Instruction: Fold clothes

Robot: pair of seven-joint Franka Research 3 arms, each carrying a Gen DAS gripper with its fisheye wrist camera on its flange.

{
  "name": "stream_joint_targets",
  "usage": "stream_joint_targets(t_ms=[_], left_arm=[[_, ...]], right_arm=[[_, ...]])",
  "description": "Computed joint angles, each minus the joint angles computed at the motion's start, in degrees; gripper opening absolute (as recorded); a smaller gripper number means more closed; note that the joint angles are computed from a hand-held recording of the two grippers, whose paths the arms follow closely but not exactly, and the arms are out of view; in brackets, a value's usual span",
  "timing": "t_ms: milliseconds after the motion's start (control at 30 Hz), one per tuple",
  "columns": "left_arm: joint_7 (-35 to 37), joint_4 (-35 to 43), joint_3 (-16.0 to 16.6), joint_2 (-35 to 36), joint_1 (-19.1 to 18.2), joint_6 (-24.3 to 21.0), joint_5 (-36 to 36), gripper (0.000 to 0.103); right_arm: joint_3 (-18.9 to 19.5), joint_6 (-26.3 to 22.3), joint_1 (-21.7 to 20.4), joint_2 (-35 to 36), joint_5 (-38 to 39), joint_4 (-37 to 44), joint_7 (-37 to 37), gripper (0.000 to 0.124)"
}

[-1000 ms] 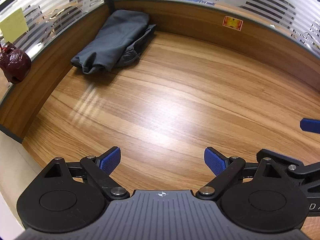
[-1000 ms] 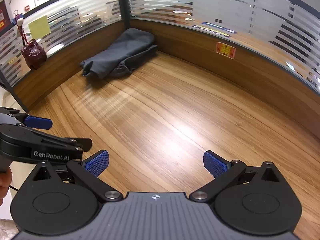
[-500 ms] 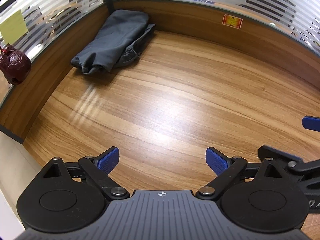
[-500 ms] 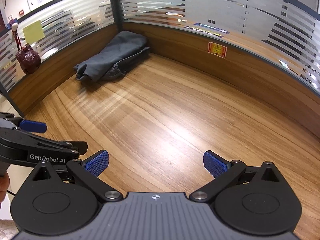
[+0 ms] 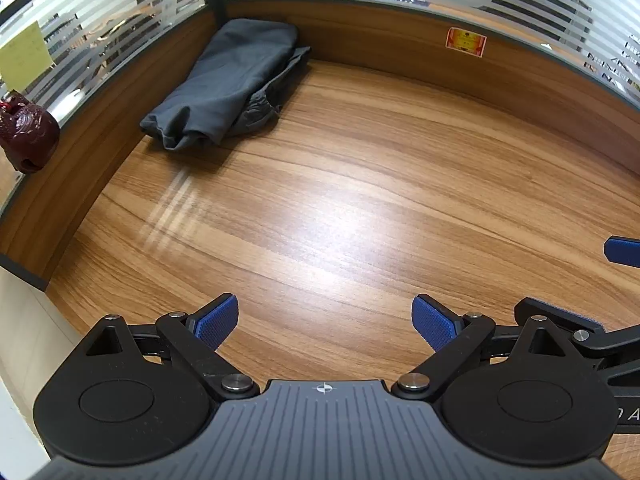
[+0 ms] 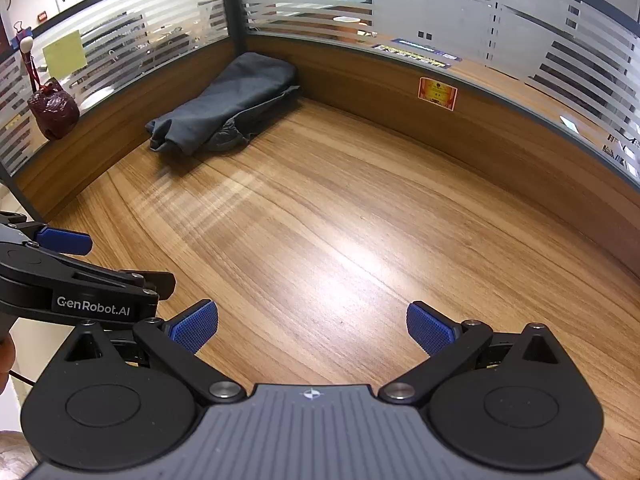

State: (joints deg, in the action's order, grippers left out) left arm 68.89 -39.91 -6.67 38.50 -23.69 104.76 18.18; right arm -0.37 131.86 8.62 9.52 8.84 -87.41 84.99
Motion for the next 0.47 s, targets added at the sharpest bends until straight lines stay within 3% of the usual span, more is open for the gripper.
stream_joint_targets(t_ms=[467], left_arm=[[-2.01,-4.9,-0.1,-3.0,0.21,2.23,1.76,0.095]], right_arm=[[0.12,0.56,-0.07,-0.29,0.87,-0.6,-1.63,0.102]])
